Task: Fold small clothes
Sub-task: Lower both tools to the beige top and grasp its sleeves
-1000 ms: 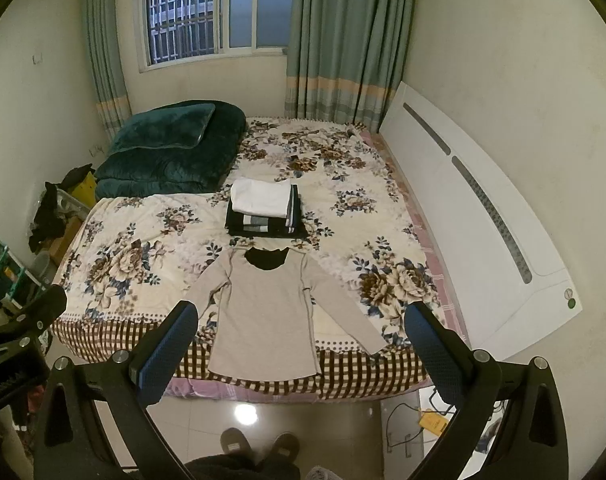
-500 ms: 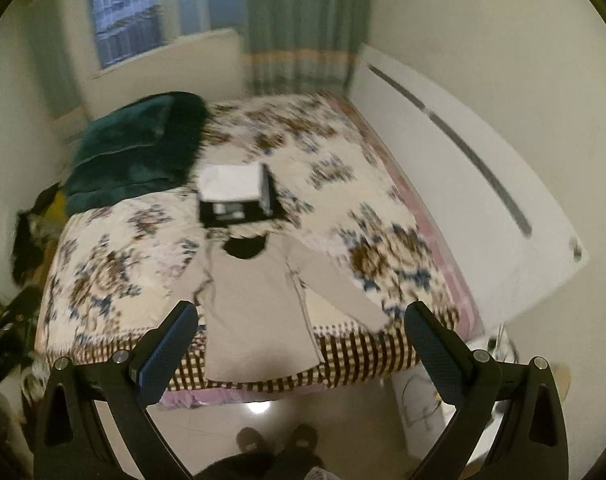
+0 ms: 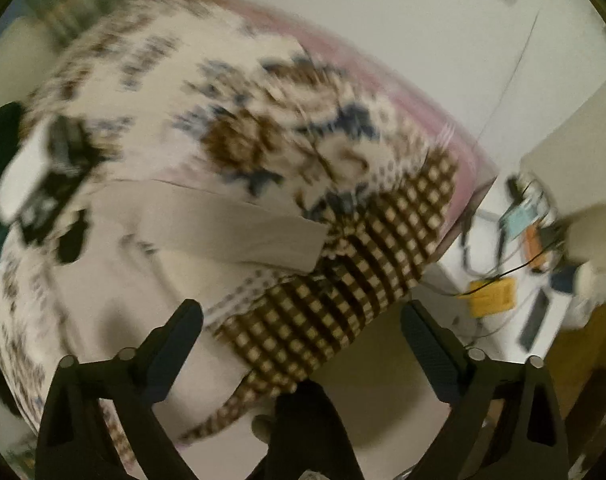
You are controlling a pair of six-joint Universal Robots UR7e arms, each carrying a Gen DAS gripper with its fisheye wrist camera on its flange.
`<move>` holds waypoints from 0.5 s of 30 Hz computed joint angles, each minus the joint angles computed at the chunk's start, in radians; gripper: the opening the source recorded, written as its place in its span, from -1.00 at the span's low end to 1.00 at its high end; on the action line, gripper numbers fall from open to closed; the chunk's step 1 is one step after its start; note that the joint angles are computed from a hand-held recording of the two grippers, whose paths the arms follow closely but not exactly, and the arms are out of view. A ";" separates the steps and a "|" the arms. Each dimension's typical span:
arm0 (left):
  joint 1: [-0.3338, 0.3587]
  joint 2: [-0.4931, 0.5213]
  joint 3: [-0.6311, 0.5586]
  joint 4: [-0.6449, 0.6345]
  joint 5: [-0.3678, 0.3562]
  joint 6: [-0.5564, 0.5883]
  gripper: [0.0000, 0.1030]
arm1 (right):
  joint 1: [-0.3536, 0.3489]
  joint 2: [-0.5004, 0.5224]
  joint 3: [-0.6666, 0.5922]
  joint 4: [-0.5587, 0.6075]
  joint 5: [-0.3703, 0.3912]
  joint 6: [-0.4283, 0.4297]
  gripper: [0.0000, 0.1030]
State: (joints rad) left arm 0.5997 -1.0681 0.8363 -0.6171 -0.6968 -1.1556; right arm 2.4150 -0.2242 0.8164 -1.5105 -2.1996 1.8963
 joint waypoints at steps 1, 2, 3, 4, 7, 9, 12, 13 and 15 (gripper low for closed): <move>0.019 -0.007 0.045 -0.028 -0.008 0.006 1.00 | -0.034 -0.030 0.105 -0.094 0.024 0.017 0.89; 0.041 -0.012 0.094 -0.061 -0.016 0.015 1.00 | -0.054 -0.056 0.206 -0.199 0.020 -0.008 0.89; 0.062 -0.020 0.148 -0.100 -0.018 0.027 1.00 | -0.088 -0.077 0.302 -0.304 0.033 -0.010 0.89; 0.075 -0.022 0.175 -0.115 -0.017 0.032 1.00 | -0.103 -0.083 0.356 -0.383 0.045 -0.006 0.89; 0.121 -0.031 0.269 -0.175 -0.003 0.049 1.00 | -0.165 -0.082 0.496 -0.603 0.063 -0.005 0.89; 0.148 -0.038 0.320 -0.217 0.000 0.058 1.00 | -0.193 -0.065 0.536 -0.689 0.066 -0.001 0.89; 0.185 -0.052 0.378 -0.275 -0.003 0.068 1.00 | -0.223 -0.032 0.565 -0.795 0.047 0.008 0.69; 0.198 -0.062 0.402 -0.300 -0.007 0.077 1.00 | -0.229 -0.017 0.561 -0.815 0.041 0.018 0.60; 0.210 -0.081 0.435 -0.326 -0.007 0.088 1.00 | -0.218 0.009 0.519 -0.785 -0.010 0.038 0.19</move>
